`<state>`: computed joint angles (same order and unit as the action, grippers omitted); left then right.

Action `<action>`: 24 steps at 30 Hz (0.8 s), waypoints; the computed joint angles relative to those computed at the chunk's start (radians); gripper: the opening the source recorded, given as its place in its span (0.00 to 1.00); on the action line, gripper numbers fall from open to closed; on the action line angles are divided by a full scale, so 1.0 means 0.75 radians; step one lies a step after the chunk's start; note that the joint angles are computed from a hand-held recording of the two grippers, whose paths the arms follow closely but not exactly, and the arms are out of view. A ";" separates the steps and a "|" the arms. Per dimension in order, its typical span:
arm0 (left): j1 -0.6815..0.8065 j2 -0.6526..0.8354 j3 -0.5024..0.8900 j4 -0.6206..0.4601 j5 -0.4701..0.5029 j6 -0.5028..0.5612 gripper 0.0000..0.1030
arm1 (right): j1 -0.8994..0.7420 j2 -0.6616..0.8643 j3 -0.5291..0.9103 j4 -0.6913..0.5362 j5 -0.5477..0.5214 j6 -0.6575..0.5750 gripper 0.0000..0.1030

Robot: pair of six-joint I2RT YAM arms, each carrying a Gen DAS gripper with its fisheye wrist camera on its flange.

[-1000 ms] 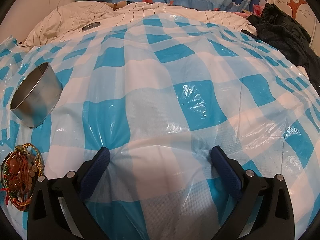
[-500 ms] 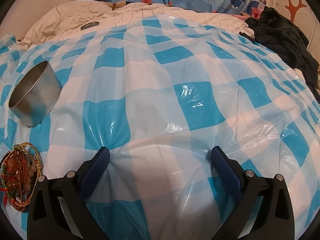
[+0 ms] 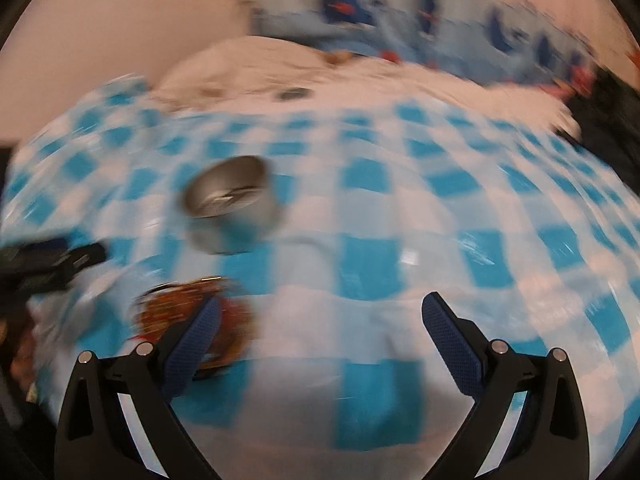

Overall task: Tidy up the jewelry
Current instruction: 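Move the right tool over the jewelry pile and close on a bracelet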

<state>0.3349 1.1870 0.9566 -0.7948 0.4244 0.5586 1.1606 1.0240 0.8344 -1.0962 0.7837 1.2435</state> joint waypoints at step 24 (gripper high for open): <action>-0.029 -0.047 -0.008 -0.016 -0.007 0.027 0.92 | 0.115 0.181 0.060 0.326 -0.078 -0.387 0.49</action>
<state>0.3128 1.1520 0.9505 -0.8069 0.4189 0.5791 1.2465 1.1596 0.8792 -0.8516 0.7249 0.9536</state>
